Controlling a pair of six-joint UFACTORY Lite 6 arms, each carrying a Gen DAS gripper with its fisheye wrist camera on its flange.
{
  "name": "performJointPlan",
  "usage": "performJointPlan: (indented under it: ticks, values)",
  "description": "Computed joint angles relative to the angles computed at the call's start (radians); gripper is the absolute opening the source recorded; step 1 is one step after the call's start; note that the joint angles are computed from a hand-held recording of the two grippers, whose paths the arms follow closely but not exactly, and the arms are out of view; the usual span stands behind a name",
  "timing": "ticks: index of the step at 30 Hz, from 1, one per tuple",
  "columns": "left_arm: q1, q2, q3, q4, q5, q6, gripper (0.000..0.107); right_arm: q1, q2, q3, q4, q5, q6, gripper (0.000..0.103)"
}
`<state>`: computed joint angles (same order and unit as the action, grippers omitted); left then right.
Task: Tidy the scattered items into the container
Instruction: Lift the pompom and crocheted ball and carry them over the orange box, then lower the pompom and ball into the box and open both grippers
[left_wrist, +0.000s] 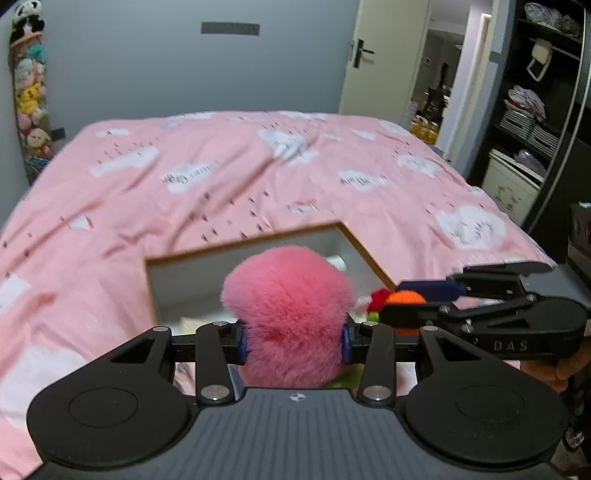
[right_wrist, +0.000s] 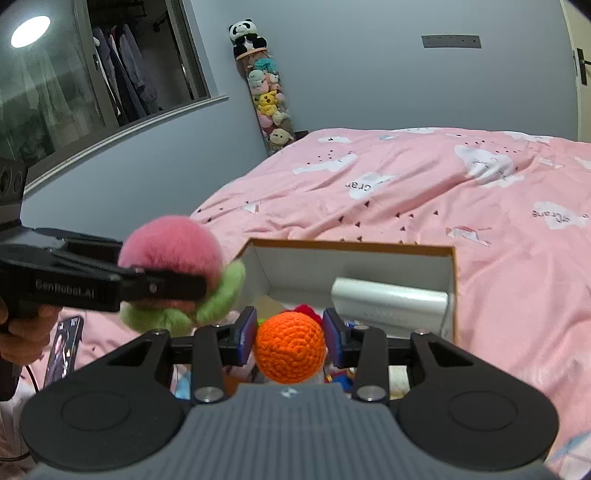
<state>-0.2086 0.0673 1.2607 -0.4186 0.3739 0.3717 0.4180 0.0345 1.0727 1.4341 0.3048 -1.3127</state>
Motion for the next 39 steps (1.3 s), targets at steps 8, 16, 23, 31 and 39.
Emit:
performJointPlan:
  ticks: [8,16,23,31,39]
  values:
    - [0.067,0.191,0.196,-0.055,0.035,0.057,0.048,-0.001,0.242,0.253,0.012,0.022,0.015,0.042]
    - [0.107,0.434,0.393,-0.159,0.112,0.115,0.048,0.008,0.524,0.542,-0.283,0.021,0.361,0.042]
    - [0.108,0.663,0.601,-0.104,0.2,0.032,0.048,-0.029,0.656,0.67,-0.337,0.057,0.491,0.042]
    - [0.096,0.883,0.845,-0.038,0.297,-0.053,0.048,-0.055,0.724,0.738,-0.369,0.075,0.553,0.042]
    - [0.089,1.029,1.039,0.06,0.384,-0.127,0.049,-0.059,0.764,0.785,-0.387,0.096,0.574,0.042]
